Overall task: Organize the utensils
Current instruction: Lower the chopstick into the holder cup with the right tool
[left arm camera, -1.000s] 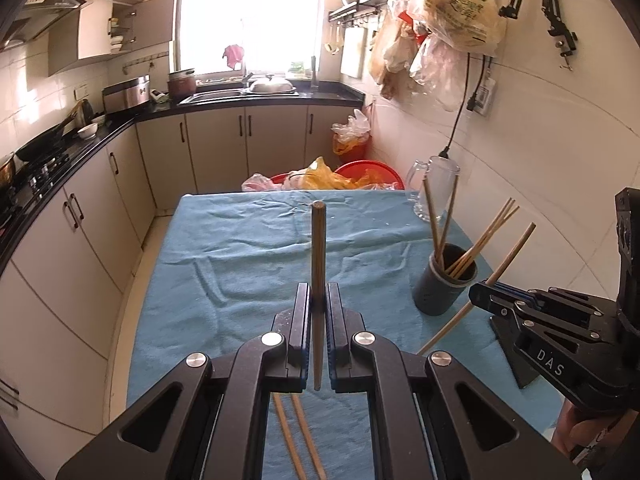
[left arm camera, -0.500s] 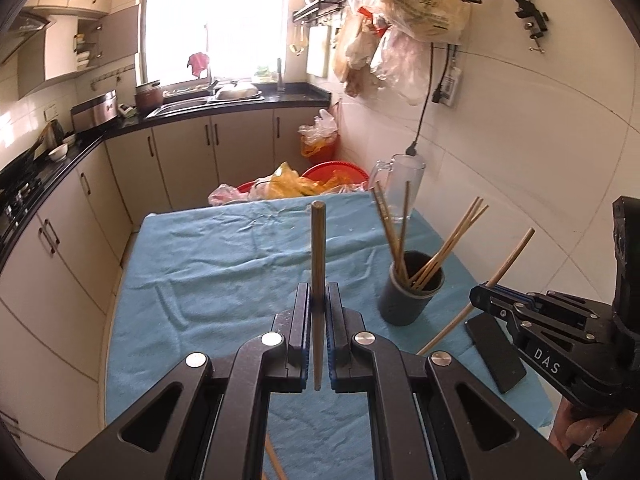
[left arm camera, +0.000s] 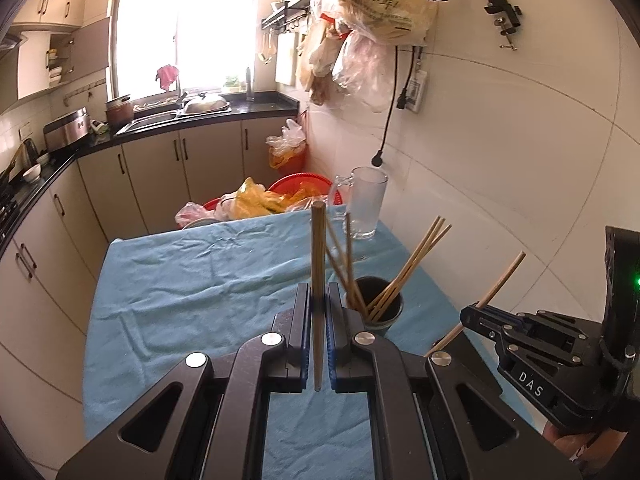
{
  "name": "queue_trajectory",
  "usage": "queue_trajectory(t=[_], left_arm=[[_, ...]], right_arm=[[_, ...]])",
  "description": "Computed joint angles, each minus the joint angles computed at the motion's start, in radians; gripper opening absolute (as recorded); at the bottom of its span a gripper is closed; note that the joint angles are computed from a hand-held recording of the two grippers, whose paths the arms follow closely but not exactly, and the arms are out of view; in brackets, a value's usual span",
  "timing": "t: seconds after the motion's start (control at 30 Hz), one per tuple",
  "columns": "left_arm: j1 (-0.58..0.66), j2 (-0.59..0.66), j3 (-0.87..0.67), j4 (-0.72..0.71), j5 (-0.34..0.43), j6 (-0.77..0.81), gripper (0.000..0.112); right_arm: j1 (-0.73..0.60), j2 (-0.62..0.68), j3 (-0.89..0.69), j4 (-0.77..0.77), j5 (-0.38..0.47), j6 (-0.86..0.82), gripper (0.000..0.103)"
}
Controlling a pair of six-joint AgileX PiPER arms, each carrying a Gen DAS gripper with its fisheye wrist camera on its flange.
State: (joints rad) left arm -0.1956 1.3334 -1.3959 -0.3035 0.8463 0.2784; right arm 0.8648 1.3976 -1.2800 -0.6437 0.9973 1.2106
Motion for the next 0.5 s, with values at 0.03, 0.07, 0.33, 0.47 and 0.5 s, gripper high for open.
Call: queue_trajectory(t=[0.03,0.07,0.33,0.47,0.5], left_arm=[[-0.013,0.010,-0.013,0.008,0.000,-0.012,0.006],[-0.022,0.018,-0.024,0.012,0.000,-0.020,0.006],[-0.090,0.094,-0.121,0.060,0.004,-0.089,0.006],[-0.104,0.137,-0.192,0.057,0.023,-0.115,0.006],[-0.111,0.145,-0.208,0.062,0.025,-0.122,0.006]], right_arm=[[-0.008,-0.007,0.005,0.002,-0.001,-0.004,0.007],[-0.014,-0.011,0.008,0.002,-0.002,-0.006,0.007],[-0.106,-0.058,0.029,0.044,-0.037,-0.055,0.007],[-0.169,-0.069,0.014,0.087,-0.065,-0.107,0.007],[-0.177,-0.069,0.004,0.089,-0.065,-0.118,0.007]])
